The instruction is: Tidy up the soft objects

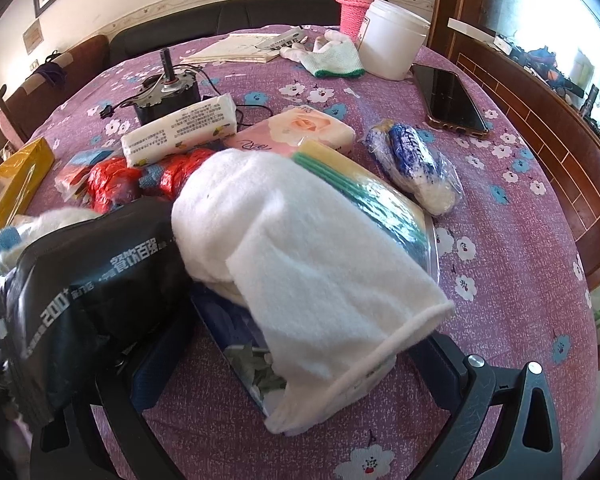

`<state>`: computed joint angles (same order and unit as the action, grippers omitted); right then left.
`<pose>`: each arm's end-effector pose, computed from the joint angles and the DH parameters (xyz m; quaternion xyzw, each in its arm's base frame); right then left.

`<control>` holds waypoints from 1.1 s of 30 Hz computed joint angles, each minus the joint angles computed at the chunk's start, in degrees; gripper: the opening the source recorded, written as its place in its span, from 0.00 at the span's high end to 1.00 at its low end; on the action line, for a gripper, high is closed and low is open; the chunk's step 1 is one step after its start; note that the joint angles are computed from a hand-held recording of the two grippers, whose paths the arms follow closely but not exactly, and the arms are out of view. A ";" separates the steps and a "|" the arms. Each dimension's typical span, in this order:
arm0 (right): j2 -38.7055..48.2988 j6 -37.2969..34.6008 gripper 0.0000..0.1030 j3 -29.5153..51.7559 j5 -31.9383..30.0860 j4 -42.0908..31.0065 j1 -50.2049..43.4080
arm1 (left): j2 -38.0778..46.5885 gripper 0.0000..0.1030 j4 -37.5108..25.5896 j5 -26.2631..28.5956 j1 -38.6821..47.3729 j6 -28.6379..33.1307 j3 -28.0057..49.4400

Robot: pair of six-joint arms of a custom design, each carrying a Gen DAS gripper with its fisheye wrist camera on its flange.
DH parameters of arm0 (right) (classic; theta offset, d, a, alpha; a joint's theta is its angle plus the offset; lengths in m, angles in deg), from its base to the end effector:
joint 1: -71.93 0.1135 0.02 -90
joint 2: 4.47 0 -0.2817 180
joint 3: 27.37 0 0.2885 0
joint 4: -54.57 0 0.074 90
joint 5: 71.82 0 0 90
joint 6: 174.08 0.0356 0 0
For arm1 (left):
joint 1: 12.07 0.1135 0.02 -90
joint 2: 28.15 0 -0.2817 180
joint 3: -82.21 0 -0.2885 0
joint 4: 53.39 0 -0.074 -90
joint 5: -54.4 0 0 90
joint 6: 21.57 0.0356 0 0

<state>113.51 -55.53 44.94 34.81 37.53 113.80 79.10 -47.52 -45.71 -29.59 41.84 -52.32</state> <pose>0.3071 0.2616 0.0598 -0.0776 0.9590 0.0198 0.2717 0.2890 -0.0847 0.0380 -0.1010 0.9473 -0.0316 0.3022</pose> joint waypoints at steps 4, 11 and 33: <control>-2.70 0.70 0.01 -2.61 1.06 1.11 0.84 | -11.88 0.00 3.97 -1.67 0.70 1.75 -8.01; -22.31 -4.62 0.00 -24.17 12.58 29.09 7.18 | -37.66 0.00 4.14 3.02 8.22 7.49 -18.80; -18.08 -4.22 0.06 -22.05 -14.70 23.68 -4.71 | -9.57 0.32 6.48 11.15 1.39 14.54 -9.10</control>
